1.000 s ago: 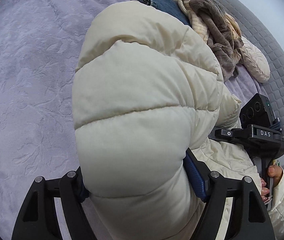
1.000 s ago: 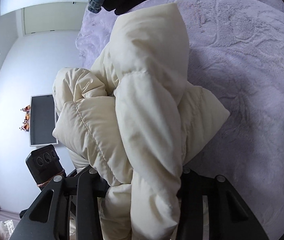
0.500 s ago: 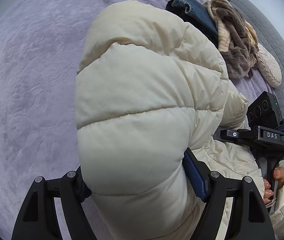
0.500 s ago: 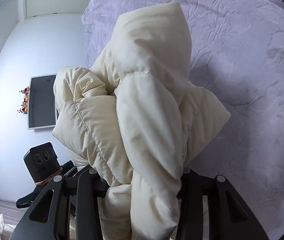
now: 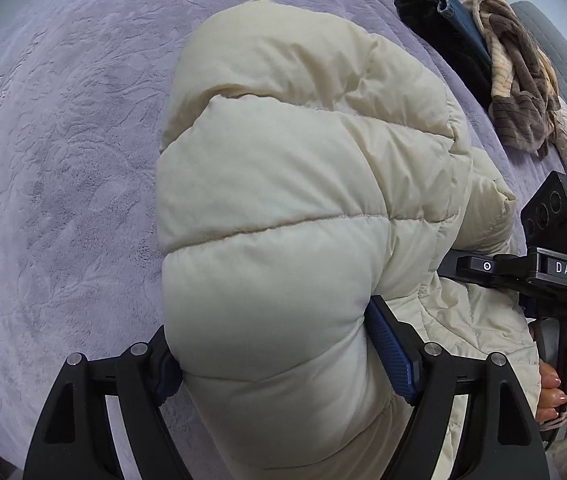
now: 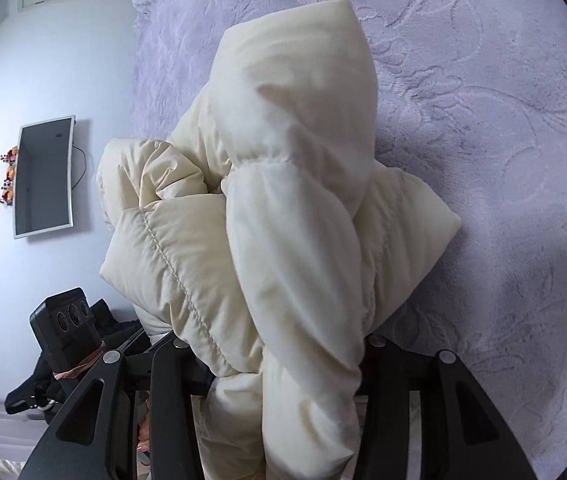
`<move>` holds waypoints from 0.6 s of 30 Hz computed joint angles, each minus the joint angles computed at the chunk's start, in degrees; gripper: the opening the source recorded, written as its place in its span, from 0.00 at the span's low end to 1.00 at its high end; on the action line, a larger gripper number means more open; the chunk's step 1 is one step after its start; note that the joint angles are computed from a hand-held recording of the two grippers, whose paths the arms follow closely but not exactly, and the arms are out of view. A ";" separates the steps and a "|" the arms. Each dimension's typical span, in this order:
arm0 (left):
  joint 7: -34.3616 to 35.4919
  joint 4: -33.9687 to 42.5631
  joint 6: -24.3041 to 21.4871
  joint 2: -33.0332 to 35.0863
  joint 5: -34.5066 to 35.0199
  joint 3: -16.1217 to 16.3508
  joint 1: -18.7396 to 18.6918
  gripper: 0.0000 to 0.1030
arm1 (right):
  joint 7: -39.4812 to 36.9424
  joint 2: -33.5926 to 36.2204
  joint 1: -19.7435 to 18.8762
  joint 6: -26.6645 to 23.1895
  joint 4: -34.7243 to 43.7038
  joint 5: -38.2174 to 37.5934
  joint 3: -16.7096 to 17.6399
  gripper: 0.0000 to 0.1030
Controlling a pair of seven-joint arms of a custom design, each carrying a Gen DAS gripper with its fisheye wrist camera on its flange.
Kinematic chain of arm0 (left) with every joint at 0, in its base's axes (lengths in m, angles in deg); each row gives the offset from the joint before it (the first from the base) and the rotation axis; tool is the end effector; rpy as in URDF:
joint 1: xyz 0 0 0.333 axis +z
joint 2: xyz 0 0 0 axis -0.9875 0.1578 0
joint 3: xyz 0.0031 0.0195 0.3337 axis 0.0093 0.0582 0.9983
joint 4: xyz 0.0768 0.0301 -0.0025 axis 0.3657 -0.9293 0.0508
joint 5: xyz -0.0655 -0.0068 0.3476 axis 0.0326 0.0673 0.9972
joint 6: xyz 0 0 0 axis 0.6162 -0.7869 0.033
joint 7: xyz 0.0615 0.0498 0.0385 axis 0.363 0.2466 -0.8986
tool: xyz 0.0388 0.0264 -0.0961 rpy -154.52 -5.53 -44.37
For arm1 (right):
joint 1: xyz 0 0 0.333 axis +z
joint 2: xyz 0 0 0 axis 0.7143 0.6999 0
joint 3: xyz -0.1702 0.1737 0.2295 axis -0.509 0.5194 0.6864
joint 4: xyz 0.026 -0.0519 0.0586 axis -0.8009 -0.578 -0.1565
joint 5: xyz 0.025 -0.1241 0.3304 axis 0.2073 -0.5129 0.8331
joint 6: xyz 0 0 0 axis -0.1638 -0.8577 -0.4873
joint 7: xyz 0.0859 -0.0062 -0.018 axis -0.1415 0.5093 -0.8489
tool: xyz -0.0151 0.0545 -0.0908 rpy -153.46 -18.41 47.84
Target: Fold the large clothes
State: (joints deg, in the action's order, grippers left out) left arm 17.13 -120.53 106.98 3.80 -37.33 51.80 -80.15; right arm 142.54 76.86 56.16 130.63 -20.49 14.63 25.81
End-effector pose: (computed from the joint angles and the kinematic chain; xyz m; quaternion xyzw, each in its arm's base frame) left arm 0.5402 -0.0668 0.4079 0.6908 -0.7064 0.1459 0.0504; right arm 0.6072 0.2601 0.3438 -0.5571 0.7136 0.3210 0.2782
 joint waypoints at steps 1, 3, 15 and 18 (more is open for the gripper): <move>-0.42 -0.02 0.28 0.20 0.41 -0.02 -0.18 0.80 | 1.62 0.24 0.56 -0.20 0.80 -1.62 -0.58 0.53; -1.29 0.31 0.50 0.74 1.17 -0.08 -0.46 0.82 | 5.11 0.51 1.73 -0.63 2.49 -4.79 -1.22 0.56; -4.88 1.83 1.86 2.81 3.74 -0.66 -1.48 0.85 | 24.03 -3.36 7.21 -5.17 10.24 -30.44 -6.27 0.56; -6.21 2.12 2.39 3.32 4.22 -0.96 -1.92 0.86 | 28.45 -4.38 9.51 -5.74 12.66 -38.73 -7.65 0.18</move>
State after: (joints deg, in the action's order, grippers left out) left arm 10.92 -118.41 109.36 7.12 -33.11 50.84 -82.07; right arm 170.98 72.48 65.67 124.90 -7.83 -24.10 18.16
